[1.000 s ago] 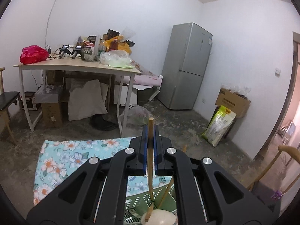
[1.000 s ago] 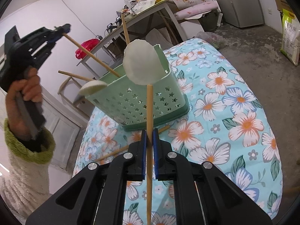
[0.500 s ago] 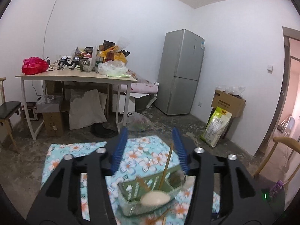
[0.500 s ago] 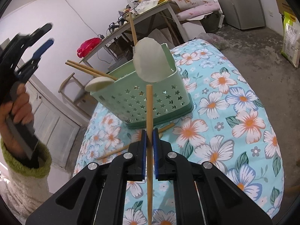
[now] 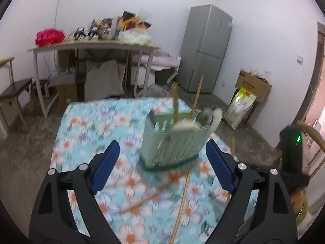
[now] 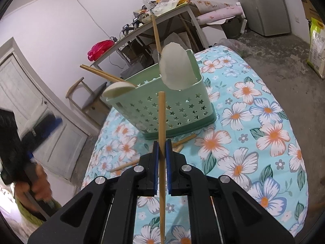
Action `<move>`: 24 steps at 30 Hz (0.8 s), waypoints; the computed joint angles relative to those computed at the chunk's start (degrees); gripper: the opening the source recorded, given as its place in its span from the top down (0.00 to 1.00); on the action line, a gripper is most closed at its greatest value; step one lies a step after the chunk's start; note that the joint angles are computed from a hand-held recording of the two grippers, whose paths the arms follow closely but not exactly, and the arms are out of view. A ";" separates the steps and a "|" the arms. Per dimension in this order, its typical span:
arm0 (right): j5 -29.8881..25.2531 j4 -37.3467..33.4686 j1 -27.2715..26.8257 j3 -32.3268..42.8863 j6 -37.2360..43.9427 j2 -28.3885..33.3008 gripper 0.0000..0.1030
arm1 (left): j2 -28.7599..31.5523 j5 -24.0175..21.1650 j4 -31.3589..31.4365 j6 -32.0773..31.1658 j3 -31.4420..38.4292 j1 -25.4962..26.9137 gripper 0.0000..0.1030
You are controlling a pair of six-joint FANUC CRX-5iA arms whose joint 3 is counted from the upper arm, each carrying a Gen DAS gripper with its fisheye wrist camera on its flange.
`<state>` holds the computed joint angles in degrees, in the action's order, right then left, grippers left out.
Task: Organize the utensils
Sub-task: 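Lower the chopstick into the green holder and open the right tool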
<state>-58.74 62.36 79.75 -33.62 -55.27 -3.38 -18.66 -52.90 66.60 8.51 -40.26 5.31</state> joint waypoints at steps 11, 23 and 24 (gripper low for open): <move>-5.35 3.38 0.65 2.07 2.99 -0.22 0.93 | -1.17 0.34 -8.62 2.52 -4.24 4.41 0.15; -12.70 14.56 -3.33 4.74 12.40 -1.96 0.93 | -3.44 3.33 -7.65 2.28 -6.71 4.51 0.11; -12.89 16.34 -4.20 5.16 13.48 -1.89 0.93 | -3.65 3.68 -7.33 2.09 -6.94 4.54 0.11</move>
